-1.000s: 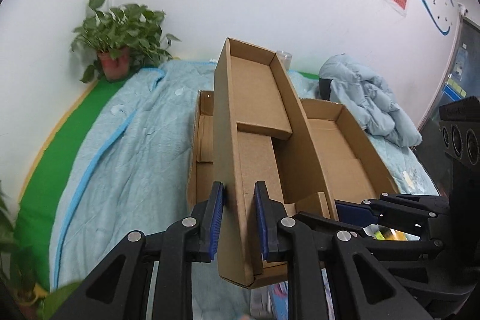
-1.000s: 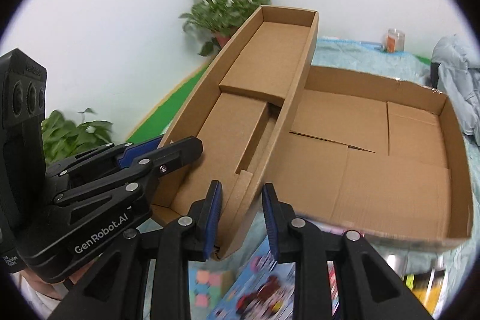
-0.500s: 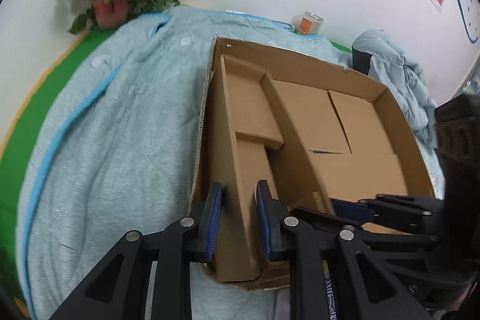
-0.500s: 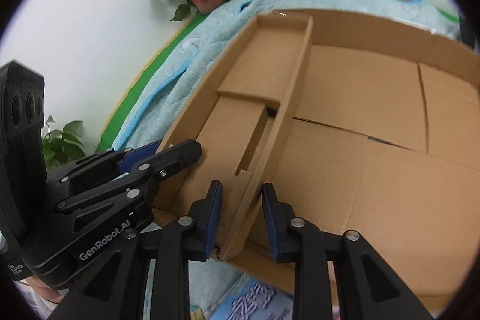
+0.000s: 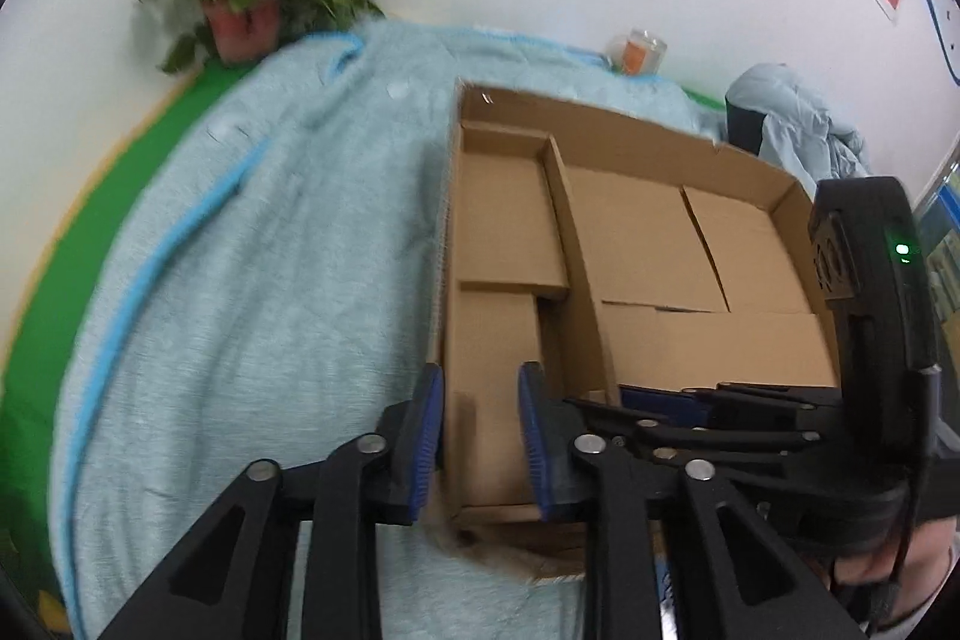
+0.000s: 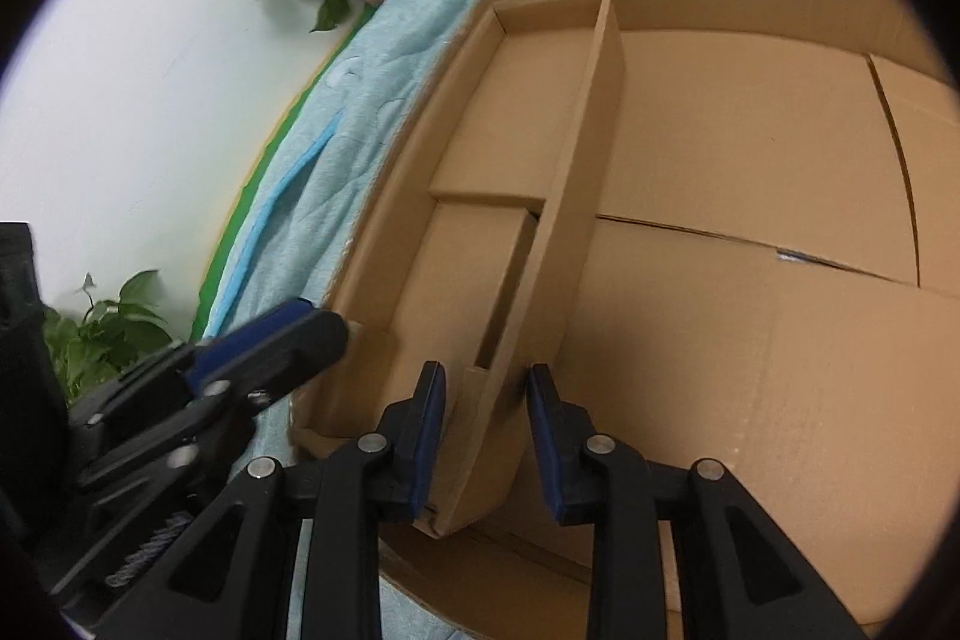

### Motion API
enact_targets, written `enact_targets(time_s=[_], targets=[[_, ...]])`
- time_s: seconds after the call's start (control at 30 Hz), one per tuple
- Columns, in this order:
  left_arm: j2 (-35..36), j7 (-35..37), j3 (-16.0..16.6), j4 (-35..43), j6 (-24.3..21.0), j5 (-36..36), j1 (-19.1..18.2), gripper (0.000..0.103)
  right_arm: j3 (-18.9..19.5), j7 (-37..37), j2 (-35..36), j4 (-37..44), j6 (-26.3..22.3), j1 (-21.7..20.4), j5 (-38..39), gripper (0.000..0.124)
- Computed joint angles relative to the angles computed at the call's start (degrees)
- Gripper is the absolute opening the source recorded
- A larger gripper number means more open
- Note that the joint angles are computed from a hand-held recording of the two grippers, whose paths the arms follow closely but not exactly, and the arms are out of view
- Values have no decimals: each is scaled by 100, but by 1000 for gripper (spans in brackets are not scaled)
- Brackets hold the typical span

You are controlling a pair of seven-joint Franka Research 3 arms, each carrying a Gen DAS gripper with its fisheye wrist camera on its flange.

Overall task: Organize rigid objects
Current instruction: 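Lower the narrow box into the large cardboard tray and open the left gripper, then grasp the blue-and-pink game box with the left gripper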

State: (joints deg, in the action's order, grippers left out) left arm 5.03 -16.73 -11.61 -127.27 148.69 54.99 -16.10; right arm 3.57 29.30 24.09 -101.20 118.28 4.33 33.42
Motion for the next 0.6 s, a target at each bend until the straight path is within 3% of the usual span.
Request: enact_targets(time_s=[0.1,0.13,0.23,0.27,0.3,0.37,0.47,0.53,0.57,0.6], targets=[[-278,-354,-109,-131,-445,185,-127,55,15,-176,-111,-89,-68,-94,143,37],[-357,-486,-178,-152,-621,301,-179,57,12,-283,-184,-166,4,-130,229,45],[-402,-566,-442,18,-1441,440,-404,82,-38,-1012,-827,-913,876,-289,772,82],[-396,-588,-518,94,-1738,494,-495,96,-62,-1470,-1135,-1249,1182,-410,1154,83],[-351,-670,-624,222,-2124,639,-631,102,-111,-1845,-1353,-1479,1380,-478,1433,83],[-276,-865,-749,370,-2509,857,-859,102,-296,-2346,-1700,-1805,1529,-605,1816,86],[-187,-1016,-830,550,-2580,1068,-1120,102,-633,-2605,-1979,-1979,1172,-813,1916,86],[-139,-1131,-845,609,-2476,1124,-1240,101,-766,-2824,-2143,-2167,1278,-880,2071,86],[-119,-1236,-801,618,-2401,1185,-1357,83,-856,-2978,-2215,-2264,1330,-946,2154,86],[-161,-1437,-837,525,-2006,1315,-1318,29,-912,-2986,-2246,-2299,1312,-981,2144,85]])
